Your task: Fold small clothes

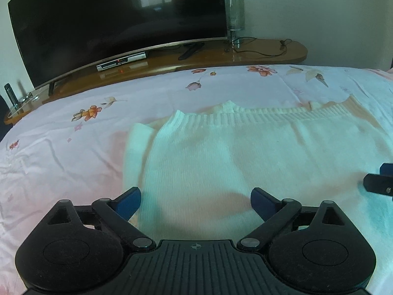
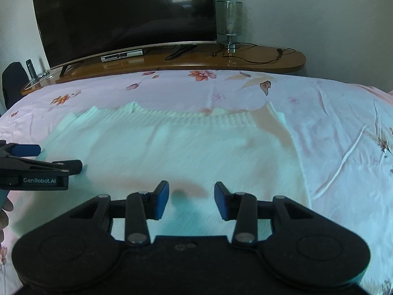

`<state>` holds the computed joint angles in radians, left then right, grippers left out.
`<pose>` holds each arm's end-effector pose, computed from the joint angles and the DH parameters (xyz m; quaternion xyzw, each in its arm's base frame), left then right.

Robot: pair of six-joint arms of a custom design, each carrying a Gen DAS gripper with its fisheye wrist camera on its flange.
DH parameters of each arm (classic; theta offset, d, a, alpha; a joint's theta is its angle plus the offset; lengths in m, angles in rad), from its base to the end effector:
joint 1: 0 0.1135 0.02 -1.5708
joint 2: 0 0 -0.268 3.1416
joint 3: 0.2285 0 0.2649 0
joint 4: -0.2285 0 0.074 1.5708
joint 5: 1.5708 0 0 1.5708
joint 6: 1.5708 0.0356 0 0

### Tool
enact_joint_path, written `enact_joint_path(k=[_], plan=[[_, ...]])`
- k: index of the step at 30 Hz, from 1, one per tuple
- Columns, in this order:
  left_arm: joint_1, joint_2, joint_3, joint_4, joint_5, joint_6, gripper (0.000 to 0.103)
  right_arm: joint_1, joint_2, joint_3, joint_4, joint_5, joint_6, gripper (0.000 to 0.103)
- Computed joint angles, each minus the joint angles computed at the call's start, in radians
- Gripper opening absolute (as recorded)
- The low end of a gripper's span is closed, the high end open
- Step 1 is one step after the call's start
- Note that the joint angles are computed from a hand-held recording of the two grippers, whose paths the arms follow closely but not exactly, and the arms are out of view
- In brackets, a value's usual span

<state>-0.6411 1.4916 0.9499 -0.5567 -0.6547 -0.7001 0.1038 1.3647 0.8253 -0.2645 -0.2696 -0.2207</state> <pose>0.2513 -0.1605 0.2080 -0.1024 0.9180 0.1072 0.3679 0.2900 0.0397 0.2168 -0.1981 0.8988 0.1028 0.3774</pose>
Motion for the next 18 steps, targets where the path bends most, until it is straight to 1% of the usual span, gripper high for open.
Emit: enact_joint_path(k=[7,12,18], plan=[[-0.059,-0.035,-0.008,-0.054,-0.018,-0.048,0.095,0.016,-0.072,-0.050,-0.022,0.003,0.014,0.040],[-0.085,-0.034,-0.007,-0.077,-0.020,-0.072,0.095,0.023,-0.115,-0.078,-0.037,0.002,0.020,0.040],[-0.094,-0.050,-0.026,-0.120,-0.002,-0.121,0.095,0.019,-0.127,-0.094,-0.057,0.006,0.010,0.041]])
